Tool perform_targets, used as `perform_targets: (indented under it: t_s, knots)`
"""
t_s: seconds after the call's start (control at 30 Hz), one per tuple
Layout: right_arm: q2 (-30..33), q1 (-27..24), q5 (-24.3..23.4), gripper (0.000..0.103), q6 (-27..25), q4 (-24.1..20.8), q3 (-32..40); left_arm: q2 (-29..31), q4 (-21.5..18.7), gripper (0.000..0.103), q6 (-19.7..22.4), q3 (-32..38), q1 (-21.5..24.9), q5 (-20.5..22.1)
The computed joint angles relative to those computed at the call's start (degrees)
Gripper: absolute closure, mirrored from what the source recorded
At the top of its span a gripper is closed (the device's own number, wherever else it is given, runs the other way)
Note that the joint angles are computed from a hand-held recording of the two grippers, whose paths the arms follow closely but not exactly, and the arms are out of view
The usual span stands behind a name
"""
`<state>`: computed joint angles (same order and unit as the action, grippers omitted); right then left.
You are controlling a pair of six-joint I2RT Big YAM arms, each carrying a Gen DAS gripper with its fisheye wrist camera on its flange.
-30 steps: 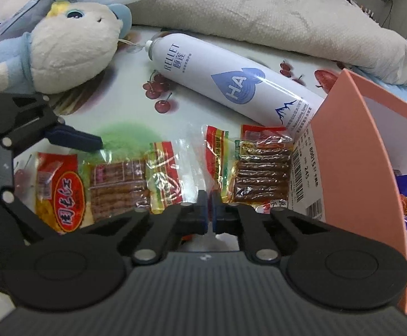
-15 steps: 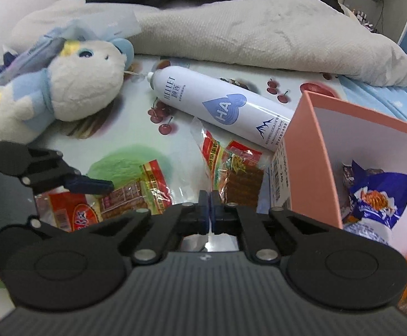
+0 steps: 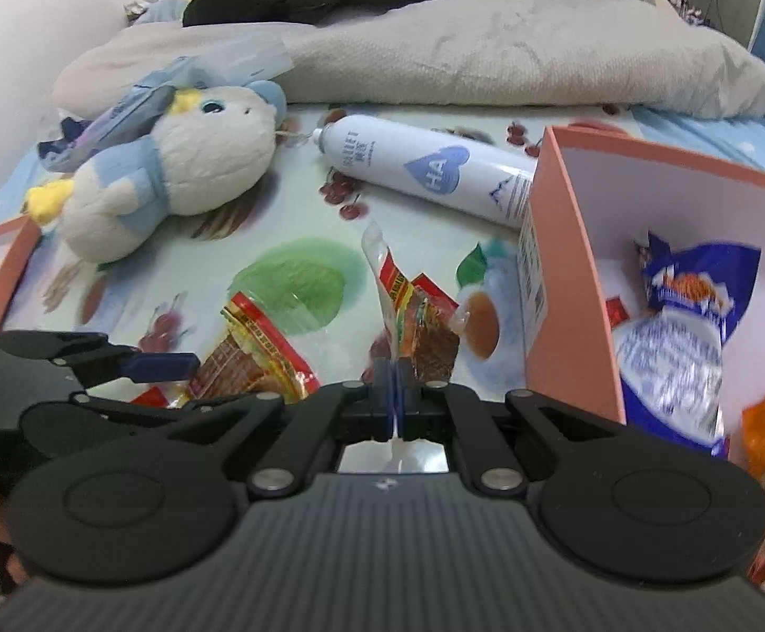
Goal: Organize snacks
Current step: 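Lift and carry both held packets over the deep pink box with both tools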
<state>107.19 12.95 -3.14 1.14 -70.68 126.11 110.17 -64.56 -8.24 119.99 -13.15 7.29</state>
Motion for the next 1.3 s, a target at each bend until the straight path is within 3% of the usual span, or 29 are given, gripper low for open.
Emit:
perform_targets:
  t_s: [0.27, 0.57, 0.97, 1.3]
  knots:
    - [-5.79, -0.14, -0.9, 0.099, 0.78, 2.05, -7.3, -7.1, 2.48, 0.043, -11.11, -8.89, -1.24, -0.26]
    - [-8.55, -1.02, -2.55, 0.099, 1.88, 2.09, -8.31, -10.39, 1.35, 0.043, -13.62, -8.18, -2.22, -3.08]
    - [-9.97, -2.6, -4.82, 0.099, 3.14, 2.08, -3.99, -9.84, -3.82, 0.043, -15.14, 1.9, -3.25, -6.05]
    - [-9.59, -5.27, -6.43, 0.099, 2.93, 1.7, 2.79, -3.87, -9.96, 0.043, -15.04, 18.97, -4.84, -7.31]
